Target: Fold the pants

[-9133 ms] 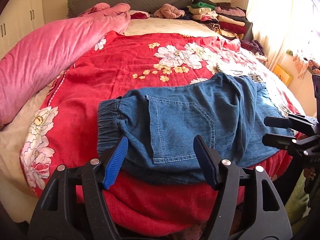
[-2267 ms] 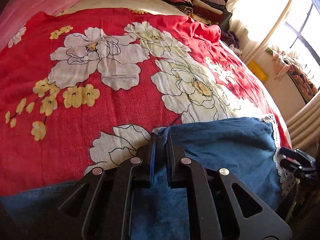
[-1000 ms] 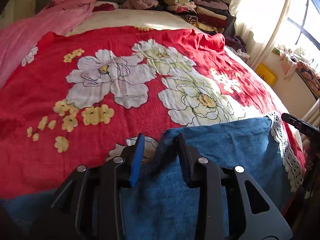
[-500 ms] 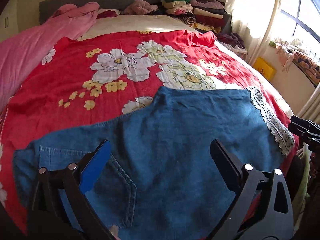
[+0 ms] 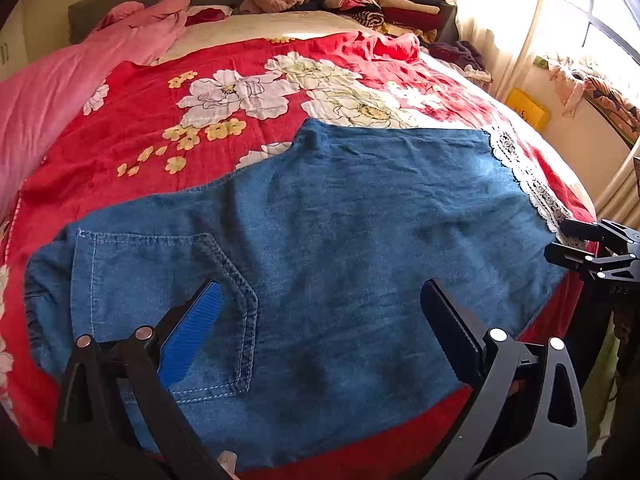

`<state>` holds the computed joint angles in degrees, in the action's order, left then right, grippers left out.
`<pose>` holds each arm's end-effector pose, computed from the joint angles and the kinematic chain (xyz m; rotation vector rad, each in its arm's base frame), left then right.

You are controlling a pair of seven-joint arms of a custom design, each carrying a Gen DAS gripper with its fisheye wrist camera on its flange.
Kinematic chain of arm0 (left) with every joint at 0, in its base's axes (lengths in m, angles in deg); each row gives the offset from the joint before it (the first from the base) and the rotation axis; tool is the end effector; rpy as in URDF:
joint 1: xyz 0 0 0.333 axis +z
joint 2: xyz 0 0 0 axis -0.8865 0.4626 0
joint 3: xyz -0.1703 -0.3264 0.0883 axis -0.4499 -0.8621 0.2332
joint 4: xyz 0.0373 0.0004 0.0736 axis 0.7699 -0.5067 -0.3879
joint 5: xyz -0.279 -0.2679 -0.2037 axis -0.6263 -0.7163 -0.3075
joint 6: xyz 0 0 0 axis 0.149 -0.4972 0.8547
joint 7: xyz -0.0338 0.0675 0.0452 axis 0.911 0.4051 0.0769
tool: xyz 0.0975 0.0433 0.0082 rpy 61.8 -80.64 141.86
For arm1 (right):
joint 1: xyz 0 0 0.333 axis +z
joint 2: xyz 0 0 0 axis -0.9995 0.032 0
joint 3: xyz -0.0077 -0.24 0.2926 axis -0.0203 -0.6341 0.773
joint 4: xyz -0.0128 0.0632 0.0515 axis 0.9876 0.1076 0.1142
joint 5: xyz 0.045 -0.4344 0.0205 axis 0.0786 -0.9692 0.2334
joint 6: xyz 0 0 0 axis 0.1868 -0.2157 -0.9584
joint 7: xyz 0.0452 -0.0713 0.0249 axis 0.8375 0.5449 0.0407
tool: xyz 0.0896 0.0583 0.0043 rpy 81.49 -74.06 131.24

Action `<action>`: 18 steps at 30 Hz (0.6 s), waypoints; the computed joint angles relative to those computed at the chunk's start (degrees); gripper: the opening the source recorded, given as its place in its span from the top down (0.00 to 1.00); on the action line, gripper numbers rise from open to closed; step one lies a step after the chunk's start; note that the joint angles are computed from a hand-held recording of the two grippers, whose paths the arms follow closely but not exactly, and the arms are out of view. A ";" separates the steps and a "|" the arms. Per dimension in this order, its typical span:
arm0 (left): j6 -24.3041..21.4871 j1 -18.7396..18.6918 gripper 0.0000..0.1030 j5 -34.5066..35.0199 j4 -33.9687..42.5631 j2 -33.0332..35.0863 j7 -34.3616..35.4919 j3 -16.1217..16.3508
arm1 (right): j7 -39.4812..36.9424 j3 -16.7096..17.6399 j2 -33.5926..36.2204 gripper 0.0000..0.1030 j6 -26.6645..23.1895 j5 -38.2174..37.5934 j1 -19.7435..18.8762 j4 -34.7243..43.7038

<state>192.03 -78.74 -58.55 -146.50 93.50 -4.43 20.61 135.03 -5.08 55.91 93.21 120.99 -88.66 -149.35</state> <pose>0.6556 -0.2541 0.4202 -1.8579 1.8923 -0.7059 0.6981 0.0328 0.4124 -2.1147 1.4665 -0.3382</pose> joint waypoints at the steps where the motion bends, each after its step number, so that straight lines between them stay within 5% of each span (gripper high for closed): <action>1: -0.90 -0.18 0.09 0.28 -0.25 -0.13 -0.33 0.32 | -0.44 0.23 -0.06 0.22 -0.46 0.91 -0.52 -0.02; 5: -6.63 0.74 0.09 -0.64 -0.45 0.41 -0.80 -0.05 | -1.86 0.22 -0.65 0.22 -0.58 2.05 -0.74 -0.73; 18: -3.18 1.90 0.09 -1.09 -3.15 -2.36 -1.81 -0.85 | -3.57 -0.55 -4.18 0.18 -1.32 7.67 -0.82 -2.78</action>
